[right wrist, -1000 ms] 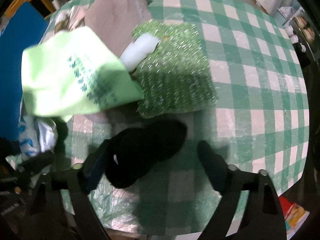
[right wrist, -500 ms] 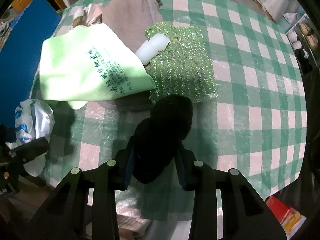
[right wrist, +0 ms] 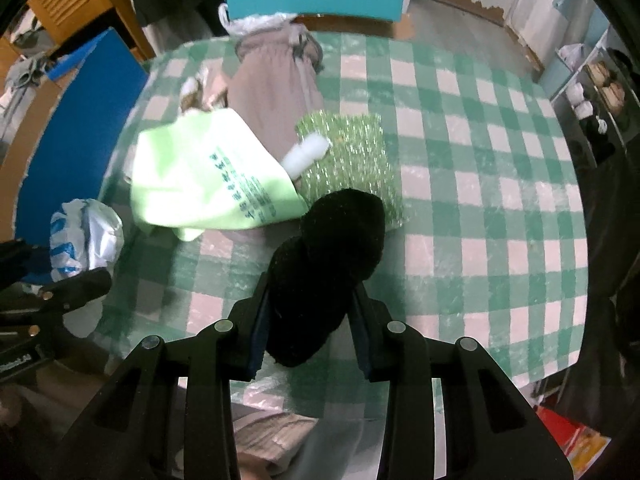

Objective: Organize soft objects
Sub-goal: 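Carry the striped sock in the left tool and black sock in the right tool to the box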

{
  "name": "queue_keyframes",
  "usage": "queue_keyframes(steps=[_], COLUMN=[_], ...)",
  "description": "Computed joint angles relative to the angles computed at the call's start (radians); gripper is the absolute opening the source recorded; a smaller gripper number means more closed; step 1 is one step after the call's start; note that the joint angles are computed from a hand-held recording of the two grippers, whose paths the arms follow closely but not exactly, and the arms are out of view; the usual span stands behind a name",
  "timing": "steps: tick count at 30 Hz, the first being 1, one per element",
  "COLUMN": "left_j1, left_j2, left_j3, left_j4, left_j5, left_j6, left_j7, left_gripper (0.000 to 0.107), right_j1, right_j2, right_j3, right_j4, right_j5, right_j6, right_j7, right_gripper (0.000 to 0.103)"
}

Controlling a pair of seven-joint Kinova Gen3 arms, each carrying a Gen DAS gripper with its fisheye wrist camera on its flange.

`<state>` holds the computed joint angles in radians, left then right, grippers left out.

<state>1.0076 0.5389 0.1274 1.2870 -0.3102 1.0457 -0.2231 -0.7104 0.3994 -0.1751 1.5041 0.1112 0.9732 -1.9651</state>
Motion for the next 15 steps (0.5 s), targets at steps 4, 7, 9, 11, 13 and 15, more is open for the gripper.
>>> queue_keyframes(steps=[4,7,9,11,13,15], left_j1=[0.017,0.027,0.031,0.036,0.041,0.046], left_j2=[-0.01,-0.021,-0.028,-0.034,-0.041,-0.043], left_j3=[-0.008,-0.011,-0.012,-0.011,-0.011,-0.01], left_j4=[-0.008,-0.012,-0.014,-0.015,-0.019,-0.027], left_j5=[-0.028,-0.053,-0.07,-0.085,-0.103,-0.119], left_j6=[0.024,0.044,0.053,0.06,0.074,0.088], left_j7=[0.007,0.013,0.018,0.023,0.025,0.026], left_gripper=[0.042,0.042,0.042,0.042,0.042,0.042], right_j1=[0.007,0.003,0.006,0.004,0.004,0.002], right_j2=[-0.013,-0.028,-0.046,-0.053,-0.06,-0.067], right_j3=[-0.005,-0.006,-0.01,-0.013,-0.016,-0.019], right_j4=[0.002,0.004,0.007,0.011,0.008,0.004], right_j5=[-0.002,0.004,0.001,0.001,0.0,0.0], right_j6=[-0.026,-0.037,-0.042,-0.053,-0.056,-0.057], right_j7=[0.019,0.026,0.036,0.038,0.043,0.049], right_gripper=[0.035,0.035,0.035,0.035,0.035,0.035])
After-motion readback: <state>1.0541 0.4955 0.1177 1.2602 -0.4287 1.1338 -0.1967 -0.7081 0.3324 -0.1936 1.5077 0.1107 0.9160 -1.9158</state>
